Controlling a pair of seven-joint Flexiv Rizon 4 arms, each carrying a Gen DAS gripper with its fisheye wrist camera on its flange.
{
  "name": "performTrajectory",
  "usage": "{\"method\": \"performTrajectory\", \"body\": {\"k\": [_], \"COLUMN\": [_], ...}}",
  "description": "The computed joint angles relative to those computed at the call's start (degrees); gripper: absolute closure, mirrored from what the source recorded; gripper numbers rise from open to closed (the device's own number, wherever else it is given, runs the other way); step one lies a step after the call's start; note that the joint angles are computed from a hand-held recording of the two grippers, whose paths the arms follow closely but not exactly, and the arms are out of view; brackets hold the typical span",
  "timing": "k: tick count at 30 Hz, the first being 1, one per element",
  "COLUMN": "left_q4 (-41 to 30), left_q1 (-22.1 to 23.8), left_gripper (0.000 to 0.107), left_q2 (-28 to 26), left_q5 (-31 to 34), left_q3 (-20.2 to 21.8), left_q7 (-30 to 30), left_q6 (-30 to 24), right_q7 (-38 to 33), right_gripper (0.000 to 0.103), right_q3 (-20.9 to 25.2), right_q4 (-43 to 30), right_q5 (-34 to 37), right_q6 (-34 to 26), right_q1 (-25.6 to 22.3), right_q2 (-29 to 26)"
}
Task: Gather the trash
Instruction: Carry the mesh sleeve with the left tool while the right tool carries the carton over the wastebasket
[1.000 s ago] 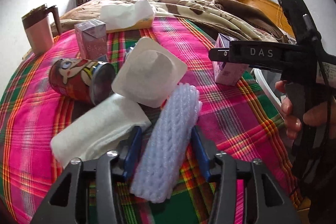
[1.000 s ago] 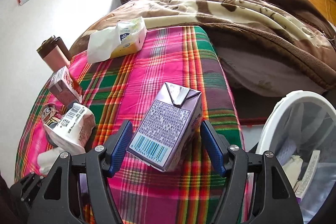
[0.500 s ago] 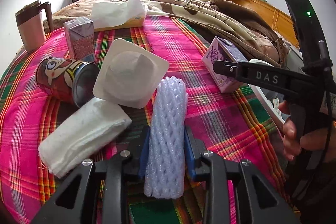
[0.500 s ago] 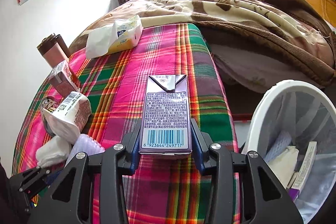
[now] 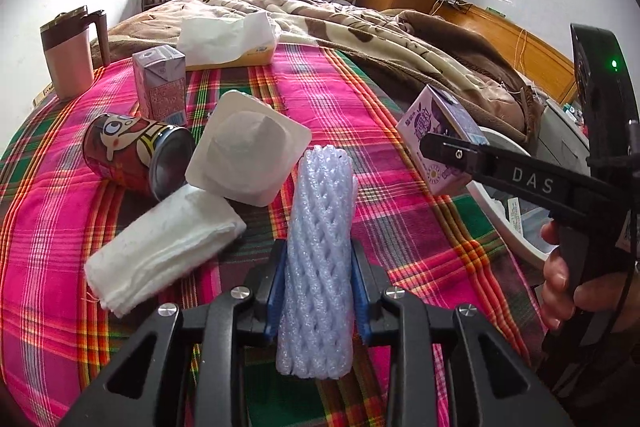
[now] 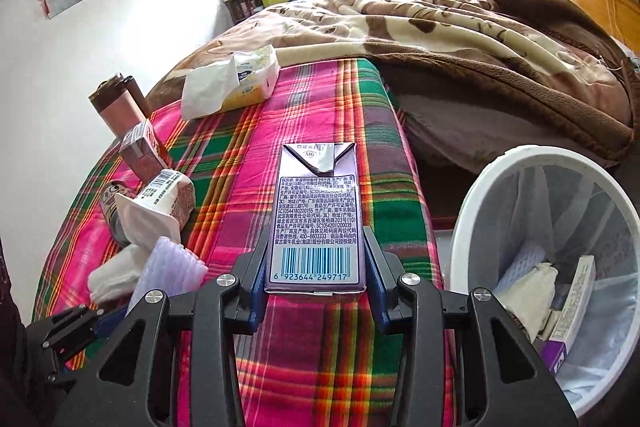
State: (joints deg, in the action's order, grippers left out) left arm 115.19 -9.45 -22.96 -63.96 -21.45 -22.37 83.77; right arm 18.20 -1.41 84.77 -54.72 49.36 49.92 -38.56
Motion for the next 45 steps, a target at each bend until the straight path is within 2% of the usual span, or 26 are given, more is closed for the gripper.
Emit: {"method": "performTrajectory", "body": {"k": [6, 15, 24, 36, 45], "left_q4": [0.95, 0.31, -1.28, -5.21, -6.81], "left_q1": [-0.50, -6.07, -13.67, -21.97, -23.28], "left_gripper": [0.076, 0.076, 0.076, 0.076, 0.076], "left_q2": [2.15, 4.56, 5.59, 4.15, 2.55], "left_q5": [-8.67, -18.11, -26.53, -31.78, -28.49], "left_q3": [-1.38, 2.35, 6.55, 10.07, 9.04], "left_q7": [7.01, 14.14, 20.92, 25.85, 23.97], "left_q6": [0.91, 0.90, 2.34, 3.86, 4.11], "right_q7": [1.95, 5.23, 9.00, 14.45, 18.18], "right_gripper": [0.061, 0.061, 0.061, 0.061, 0.061], "right_q3": [-0.17, 0.99, 3.06, 6.84, 9.26], "right_q4": [1.24, 3.70, 7.18, 13.51, 18.20], "right_q5": [-1.88, -5.77, -8.54, -10.29, -9.81], "right_q6": [-0.68, -3.42, -6.95, -13.23, -15.72], "right_q1": [0.79, 1.33, 1.03, -0.57, -2.61], "right_q2": [1.33, 4.06, 7.17, 12.28, 15.39]}}
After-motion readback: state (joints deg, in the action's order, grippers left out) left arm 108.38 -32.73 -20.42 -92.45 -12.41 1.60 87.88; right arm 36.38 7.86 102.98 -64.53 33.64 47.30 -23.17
